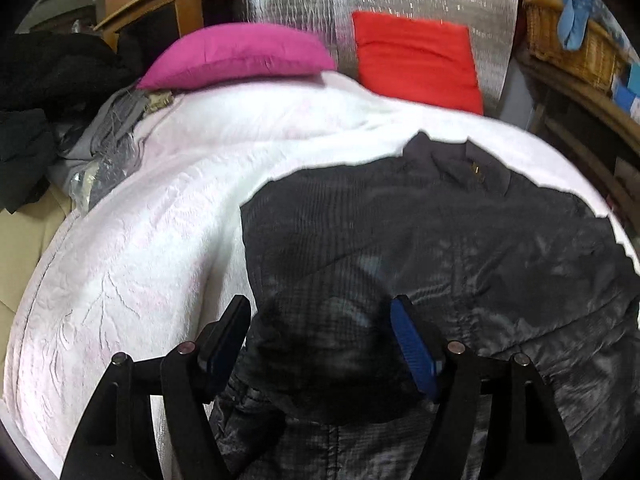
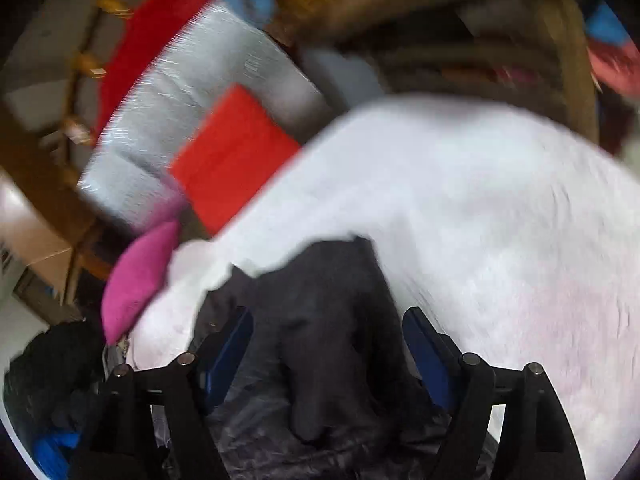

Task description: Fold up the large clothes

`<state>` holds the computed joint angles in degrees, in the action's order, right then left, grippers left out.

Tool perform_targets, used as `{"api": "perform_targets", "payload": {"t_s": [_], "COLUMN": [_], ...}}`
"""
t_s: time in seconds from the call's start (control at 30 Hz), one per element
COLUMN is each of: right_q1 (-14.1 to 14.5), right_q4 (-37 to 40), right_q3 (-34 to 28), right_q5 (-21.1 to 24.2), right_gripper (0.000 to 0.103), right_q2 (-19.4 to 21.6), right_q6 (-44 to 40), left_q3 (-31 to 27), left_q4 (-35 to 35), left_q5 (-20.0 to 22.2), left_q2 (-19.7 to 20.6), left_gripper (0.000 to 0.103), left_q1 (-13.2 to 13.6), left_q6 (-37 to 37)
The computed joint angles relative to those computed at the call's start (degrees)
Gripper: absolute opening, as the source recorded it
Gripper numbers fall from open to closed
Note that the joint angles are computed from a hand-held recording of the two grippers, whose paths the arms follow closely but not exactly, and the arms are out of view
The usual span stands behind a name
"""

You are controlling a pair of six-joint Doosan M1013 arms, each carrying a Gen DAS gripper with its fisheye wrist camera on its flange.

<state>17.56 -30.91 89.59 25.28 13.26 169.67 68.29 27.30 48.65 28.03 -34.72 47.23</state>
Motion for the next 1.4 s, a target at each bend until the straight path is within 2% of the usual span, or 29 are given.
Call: {"api": "perform_targets", "payload": {"t_s": [0.1, 0.2, 0.3, 0.4, 0.43, 0.53, 0.63, 0.7, 0.77, 0.9, 1.03, 1.13, 1.23, 1.4], "right_q1": [1.9, 3.1, 3.9, 3.1, 2.4, 2.2, 2.5, 3.1, 3.6, 2.4, 2.6, 2.4, 2.7, 2.6], "right_q4": [-1.2, 1.7, 8.0, 15.4, 17.9, 18.5, 15.8, 11.9, 10.2, 18.1, 17.7, 17.4, 15.7, 19.1], "right_q3": [-2.6, -4.6, -8.2, -11.9, -12.0, -11.9, -9.3, -8.6, -9.4, -12.2, -12.4, -10.3, -10.7, -14.4], "right_q5": [3.3, 4.4, 10.0, 19.4, 20.6, 20.4, 14.1, 12.2, 13.1, 20.3, 20.3, 15.6, 14.8, 21.0], "right_gripper": [0.078, 0.063, 0.063, 0.062, 0.062, 0.061, 0.061, 0.061, 0.061, 0.062, 0.061, 0.061, 0.061, 0.062], "right_q2": [1.3, 3.0, 5.8, 9.3, 9.9, 9.5, 7.4, 6.6, 6.9, 9.8, 9.6, 7.9, 8.0, 11.2], "right_q6": [-6.7, -16.1, -24.3, -29.6, -30.5, -30.8, -26.3, -24.8, -25.1, -29.9, -29.8, -27.3, -28.0, -33.3], "left_q3": [0.6, 0.1, -1.1, -1.9, -1.7, -1.6, -1.6, -1.6, -1.6, -1.5, -1.4, -1.5, -1.5, -1.5], "left_q4": [4.3, 6.8, 5.8, 4.8, 4.9, 6.7, 7.7, 8.2, 8.7, 9.2, 9.4, 9.1, 9.1, 9.4], "left_q5": [-0.9, 1.4, 4.4, 6.3, 6.3, 6.8, 7.1, 7.3, 7.4, 7.5, 7.6, 7.5, 7.5, 7.4], "left_q2": [-0.4, 0.0, 0.9, 1.5, 1.4, 1.4, 1.4, 1.4, 1.4, 1.4, 1.4, 1.5, 1.5, 1.5], "left_gripper": [0.074, 0.085, 0.085, 0.085, 0.085, 0.085, 0.085, 0.085, 0.085, 0.085, 0.085, 0.085, 0.085, 0.085], "left_q1": [-0.5, -1.0, -0.9, -1.0, -1.1, -1.5, -1.8, -1.9, -2.0, -2.3, -2.3, -2.2, -2.2, -2.2], "left_q6": [-3.4, -4.0, -1.3, 0.6, 0.6, 0.2, 0.0, -0.2, -0.3, -0.4, -0.3, -0.4, -0.1, 0.0]}}
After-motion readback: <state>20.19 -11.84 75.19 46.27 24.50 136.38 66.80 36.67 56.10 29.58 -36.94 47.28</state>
